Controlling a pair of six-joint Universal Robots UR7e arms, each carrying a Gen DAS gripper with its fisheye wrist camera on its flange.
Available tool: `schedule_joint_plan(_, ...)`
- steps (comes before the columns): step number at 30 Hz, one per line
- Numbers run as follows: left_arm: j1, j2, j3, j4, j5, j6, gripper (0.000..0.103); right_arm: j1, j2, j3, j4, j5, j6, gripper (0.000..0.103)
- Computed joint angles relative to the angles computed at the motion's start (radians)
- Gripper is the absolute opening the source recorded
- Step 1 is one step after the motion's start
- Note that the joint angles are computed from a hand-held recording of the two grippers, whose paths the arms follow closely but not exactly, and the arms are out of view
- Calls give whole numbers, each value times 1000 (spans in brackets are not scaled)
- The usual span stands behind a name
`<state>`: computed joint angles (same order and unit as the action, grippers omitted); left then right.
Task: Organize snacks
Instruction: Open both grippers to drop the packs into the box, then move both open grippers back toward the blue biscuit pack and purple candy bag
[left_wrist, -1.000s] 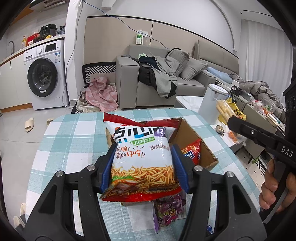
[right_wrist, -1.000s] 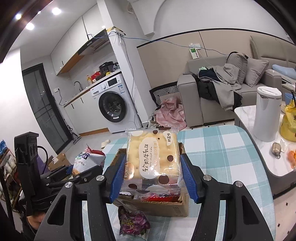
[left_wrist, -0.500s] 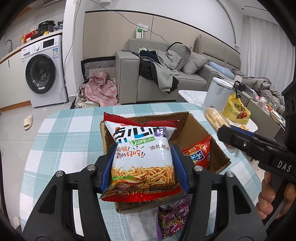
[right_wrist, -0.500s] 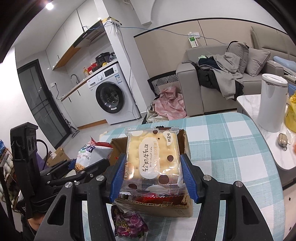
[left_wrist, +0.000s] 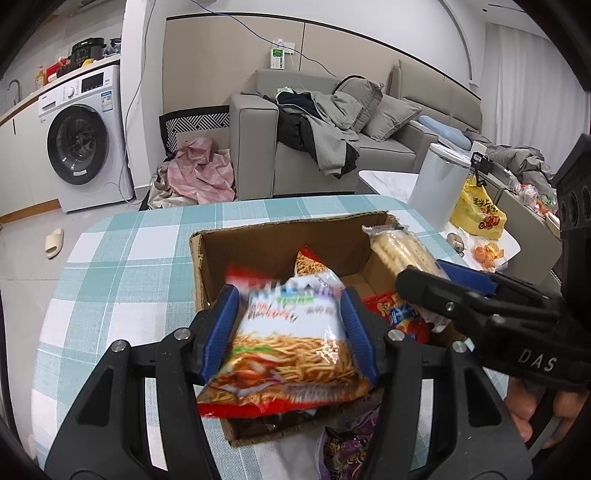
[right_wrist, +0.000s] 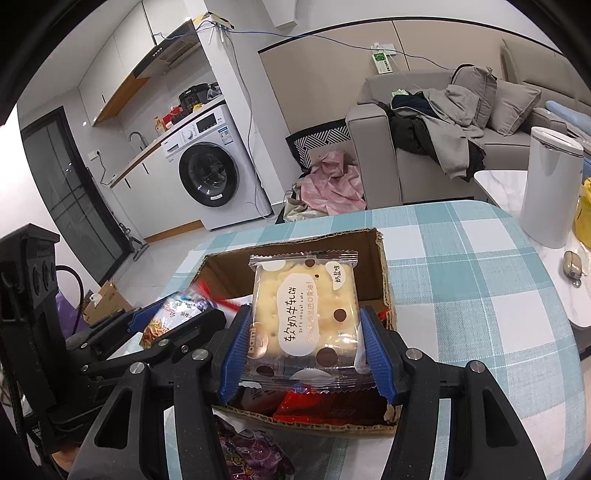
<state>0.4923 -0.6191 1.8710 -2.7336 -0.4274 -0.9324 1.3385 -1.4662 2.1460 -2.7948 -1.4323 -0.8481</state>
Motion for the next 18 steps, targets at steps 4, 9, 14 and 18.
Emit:
schedule_joint_plan(4,2,-4,4,-5,-3,-3,55,1,12,-5,-11,-4,8,59)
schedule_joint_plan(9,-16,-14,18,23,3,-33,55,-1,-22,21,-21,4,-30,62)
schedule_joint_plan(14,-50,-34,35,92,-5,-88,66,-22,-68,35,-18,28,-49,68)
schedule_joint_plan(18,-91,-55,63,150,14,-167,84,-42,-118,45,15,40,-84,89)
